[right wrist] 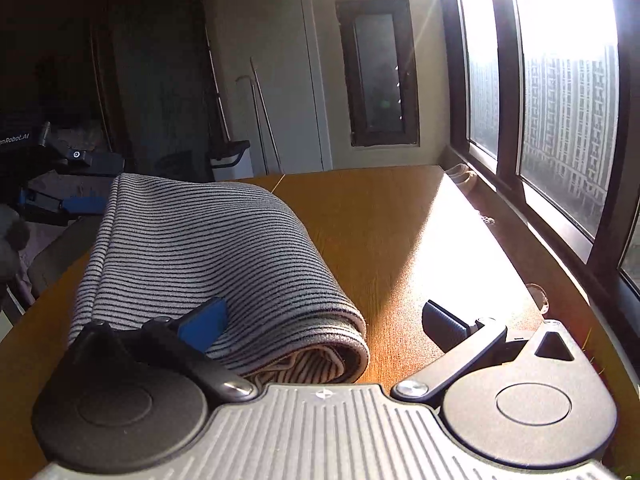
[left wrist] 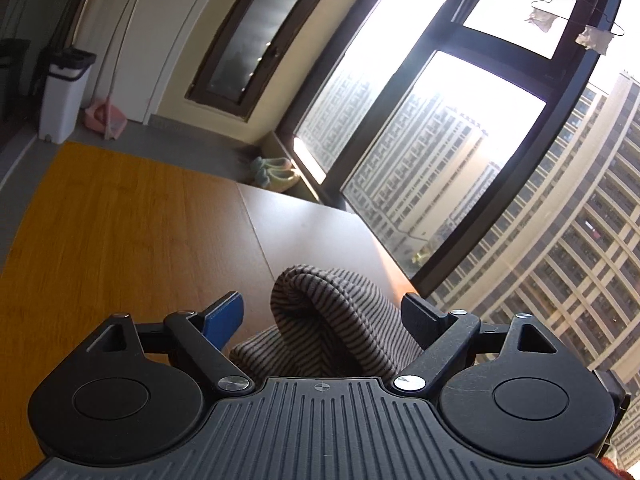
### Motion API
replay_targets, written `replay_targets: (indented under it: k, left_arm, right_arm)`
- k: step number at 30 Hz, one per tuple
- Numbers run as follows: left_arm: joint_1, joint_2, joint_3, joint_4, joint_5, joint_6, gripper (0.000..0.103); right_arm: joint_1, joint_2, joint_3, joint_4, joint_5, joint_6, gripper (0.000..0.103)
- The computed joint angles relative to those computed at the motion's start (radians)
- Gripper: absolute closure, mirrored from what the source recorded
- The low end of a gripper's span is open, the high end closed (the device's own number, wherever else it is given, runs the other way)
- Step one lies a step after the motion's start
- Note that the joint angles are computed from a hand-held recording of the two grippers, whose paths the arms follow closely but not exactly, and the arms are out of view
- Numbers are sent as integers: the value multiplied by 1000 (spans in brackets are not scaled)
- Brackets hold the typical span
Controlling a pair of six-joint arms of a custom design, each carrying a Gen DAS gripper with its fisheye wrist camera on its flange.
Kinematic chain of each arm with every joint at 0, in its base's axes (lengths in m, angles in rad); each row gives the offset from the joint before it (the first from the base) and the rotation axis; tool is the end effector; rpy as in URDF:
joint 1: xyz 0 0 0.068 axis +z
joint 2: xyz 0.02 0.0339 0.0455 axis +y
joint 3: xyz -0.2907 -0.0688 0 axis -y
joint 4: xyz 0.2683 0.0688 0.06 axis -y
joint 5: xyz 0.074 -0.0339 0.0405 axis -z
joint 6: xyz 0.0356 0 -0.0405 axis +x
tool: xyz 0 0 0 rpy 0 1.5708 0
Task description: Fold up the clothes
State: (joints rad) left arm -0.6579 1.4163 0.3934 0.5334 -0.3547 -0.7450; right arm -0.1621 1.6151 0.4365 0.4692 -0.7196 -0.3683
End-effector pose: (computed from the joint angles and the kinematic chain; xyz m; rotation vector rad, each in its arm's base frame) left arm 0.2141 -0.1498 0.1525 -0.3103 2.0432 -0.5147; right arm 0.2676 -0.0200 0.1133 -0.5751 2.0442 0.5076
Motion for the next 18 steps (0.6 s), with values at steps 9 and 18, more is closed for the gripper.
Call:
replay_targets:
  k: [9, 18]
  left_arm:
    - [-31, -10, 30, -193, -117, 57, 6]
    - [10, 149, 190, -284, -183, 76, 16]
  right_arm:
    - [-55, -237, -93, -145, -230, -221, 14]
    - [105, -340, -79, -314, -125, -420, 81]
